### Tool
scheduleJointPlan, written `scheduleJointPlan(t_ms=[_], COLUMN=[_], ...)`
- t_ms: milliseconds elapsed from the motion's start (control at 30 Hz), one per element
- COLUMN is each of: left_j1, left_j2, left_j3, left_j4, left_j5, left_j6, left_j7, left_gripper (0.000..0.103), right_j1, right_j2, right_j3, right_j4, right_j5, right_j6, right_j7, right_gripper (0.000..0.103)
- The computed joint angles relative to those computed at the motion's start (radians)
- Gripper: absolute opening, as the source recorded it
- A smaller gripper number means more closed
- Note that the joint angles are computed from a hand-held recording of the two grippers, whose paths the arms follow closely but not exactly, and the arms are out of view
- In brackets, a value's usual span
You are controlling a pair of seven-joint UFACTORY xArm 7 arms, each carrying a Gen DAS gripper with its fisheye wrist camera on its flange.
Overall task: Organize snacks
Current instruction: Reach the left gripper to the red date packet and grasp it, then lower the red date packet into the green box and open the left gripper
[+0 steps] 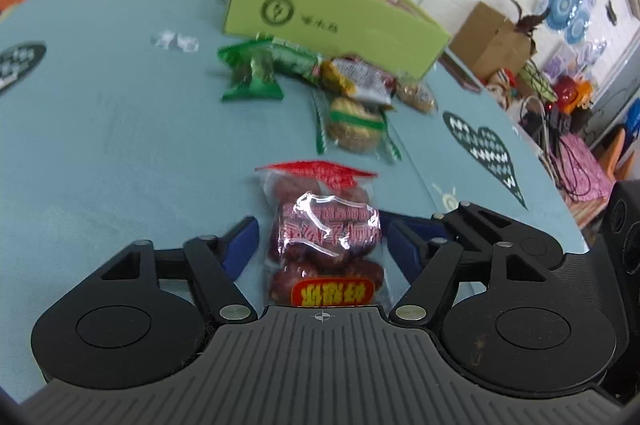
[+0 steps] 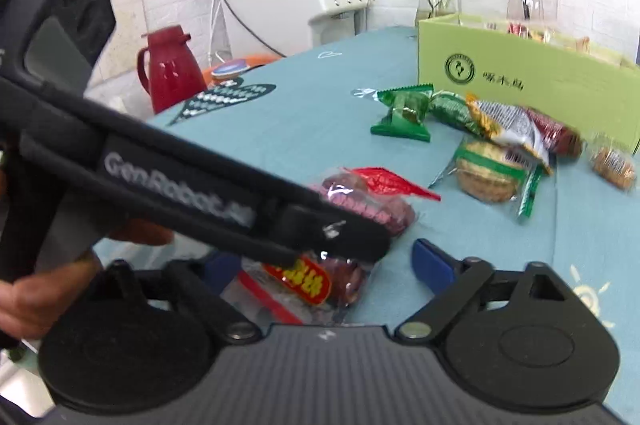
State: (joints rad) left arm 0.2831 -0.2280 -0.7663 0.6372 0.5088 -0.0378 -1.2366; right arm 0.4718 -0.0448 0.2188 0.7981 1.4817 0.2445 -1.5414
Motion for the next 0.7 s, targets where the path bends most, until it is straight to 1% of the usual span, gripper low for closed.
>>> scheduleJointPlan(t_ms=[33,67,100,167,200,267,333,367,433,467,567,633,700], left_j1=[0.028,0.054,0.052,0.033,0.042,0.099,0.144,0.175,0.189,0.18,0.129,0.078,0.017], left_j2=[-0.01,-0.018,-0.02,-0.011,-0.005,0.015,0.071,0.112,0.212,0.278,0.468,0.582,0.697], left_j3=[-0.035,-0.064,-0.062,-0.026,-0.023,-0.05,-0.059,-0.067,-0.05,-0.032,0.008,0.034,0.068], left_j4=[0.01,0.022,0.03,0.042,0.061,0.122,0.205,0.259,0.376,0.451,0.675,0.82,0.965], left_j5=[0.015,0.031,0.042,0.054,0.069,0.13,0.194,0.246,0.339,0.373,0.368,0.352,0.335], left_j6=[0.021,0.043,0.056,0.037,0.037,0.052,0.067,0.074,0.098,0.121,0.217,0.302,0.386], left_j7=[-0.012,-0.034,-0.047,-0.061,-0.068,-0.095,-0.114,-0.136,-0.154,-0.137,-0.002,0.089,0.175], left_gripper=[0.038,0.037,0.036,0.035,0.035,0.036,0.036,0.036,0.036,0.036,0.036,0.036,0.036], right_j1=[-0.005,-0.017,-0.026,-0.035,-0.037,-0.041,-0.05,-0.057,-0.075,-0.082,-0.079,-0.065,-0.05], right_j2=[-0.003,-0.006,-0.008,-0.006,0.0,0.031,0.083,0.118,0.212,0.268,0.446,0.573,0.711], right_j3=[-0.005,-0.016,-0.026,-0.03,-0.03,-0.027,-0.024,-0.021,-0.012,-0.009,-0.037,-0.083,-0.129], right_j4=[-0.001,0.003,0.011,0.035,0.054,0.116,0.201,0.255,0.391,0.469,0.713,0.889,1.087], right_j5=[-0.024,-0.056,-0.067,-0.061,-0.058,-0.042,-0.05,-0.053,-0.095,-0.146,-0.361,-0.506,-0.629], right_j6=[0.013,0.055,0.082,0.085,0.077,0.052,0.033,0.026,0.01,0.005,0.035,0.106,0.2], right_j7=[0.025,0.068,0.092,0.085,0.074,0.032,0.011,0.0,0.004,0.039,0.233,0.391,0.548], right_gripper=[0.077,0.069,0.065,0.065,0.065,0.066,0.066,0.066,0.067,0.067,0.068,0.068,0.068])
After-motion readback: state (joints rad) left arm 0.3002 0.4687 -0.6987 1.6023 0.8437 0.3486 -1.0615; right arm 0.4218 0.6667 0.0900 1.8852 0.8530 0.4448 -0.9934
